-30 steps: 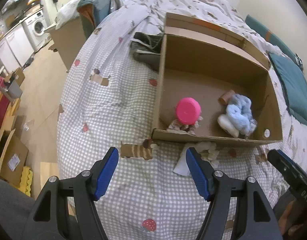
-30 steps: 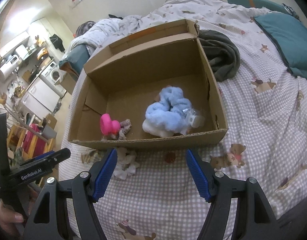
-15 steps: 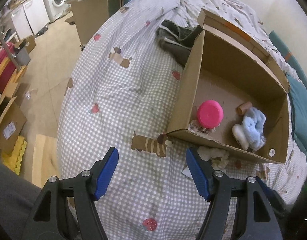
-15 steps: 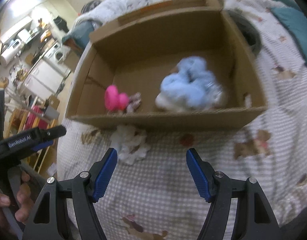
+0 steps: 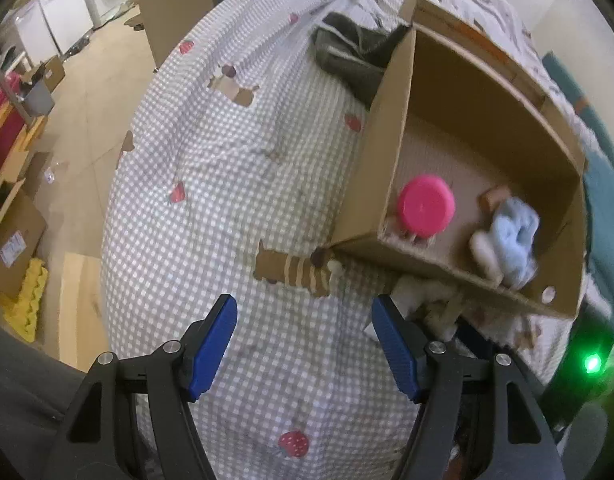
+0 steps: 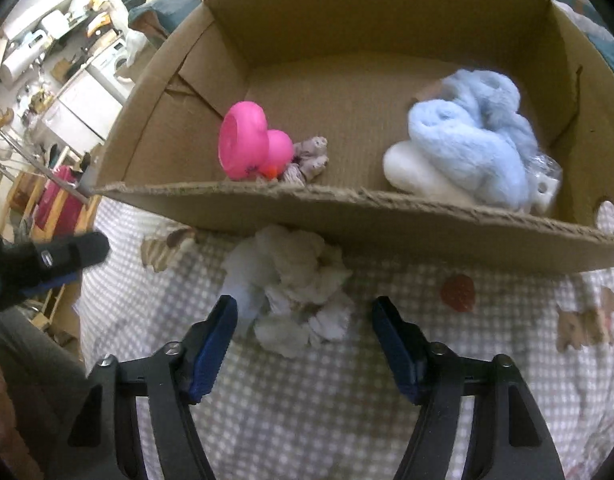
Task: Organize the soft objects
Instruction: 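Grasp the white crumpled cloth with the right gripper while the left gripper grasps the white sock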
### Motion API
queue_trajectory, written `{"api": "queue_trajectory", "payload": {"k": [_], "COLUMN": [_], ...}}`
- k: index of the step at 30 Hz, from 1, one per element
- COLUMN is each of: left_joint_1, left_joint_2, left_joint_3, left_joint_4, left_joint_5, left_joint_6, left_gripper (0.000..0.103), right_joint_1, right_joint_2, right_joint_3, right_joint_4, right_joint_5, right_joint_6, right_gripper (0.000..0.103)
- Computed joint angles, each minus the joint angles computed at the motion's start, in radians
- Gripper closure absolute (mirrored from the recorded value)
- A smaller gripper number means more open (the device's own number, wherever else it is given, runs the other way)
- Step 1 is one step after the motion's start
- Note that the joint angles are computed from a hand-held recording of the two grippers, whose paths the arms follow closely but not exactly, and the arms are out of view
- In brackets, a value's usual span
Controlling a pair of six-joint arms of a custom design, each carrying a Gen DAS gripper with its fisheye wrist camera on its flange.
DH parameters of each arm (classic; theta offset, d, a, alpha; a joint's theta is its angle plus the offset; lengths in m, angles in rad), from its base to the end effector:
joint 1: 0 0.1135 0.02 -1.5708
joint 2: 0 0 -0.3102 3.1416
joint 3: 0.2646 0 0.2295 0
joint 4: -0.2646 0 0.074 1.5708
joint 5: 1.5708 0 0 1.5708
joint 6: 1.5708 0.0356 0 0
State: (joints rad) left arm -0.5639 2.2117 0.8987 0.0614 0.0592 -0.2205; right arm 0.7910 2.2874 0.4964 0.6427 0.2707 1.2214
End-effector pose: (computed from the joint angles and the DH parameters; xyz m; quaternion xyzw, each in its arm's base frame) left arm 0.2984 -0.1912 0.0592 0.1733 0.9715 -0.0877 0.1356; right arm 0.2025 0.1912 0.0193 0.2345 0.9404 0.1049 0.2226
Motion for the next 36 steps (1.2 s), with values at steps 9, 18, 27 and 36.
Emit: {"api": "queue_trajectory", "payload": {"k": [9, 18, 27, 36], "left_joint_1": [-0.060, -0.134, -0.226, -0.205], "left_joint_2": [0.081, 0.135, 0.268, 0.289], "left_joint_3": [0.050, 0.131, 0.287, 0.332], "left_joint_4": [-0.062, -0.105, -0.135, -0.126], "left_joint_5": [-0.020, 0.018, -0.003, 0.014], "left_joint_6": [0.052, 0.114, 0.171, 0.176], "left_gripper": [0.036, 0.036, 0.036, 0.078], "right_joint_1": [-0.001, 0.055, 0.102, 0.101], "right_joint_2": [-0.060, -0.246, -0.255, -0.249], "right_joint_3": [-0.048, -0.197, -0.311, -0.339], "right_joint_4": [-0.010, -0.038, 0.044, 0.083], "right_joint_5": [-0.042, -0.018, 0.047, 0.063], "right_joint_6": [-0.021, 0.082, 0.209, 0.214], "right_gripper": [0.087, 0.087, 0.087, 0.087]}}
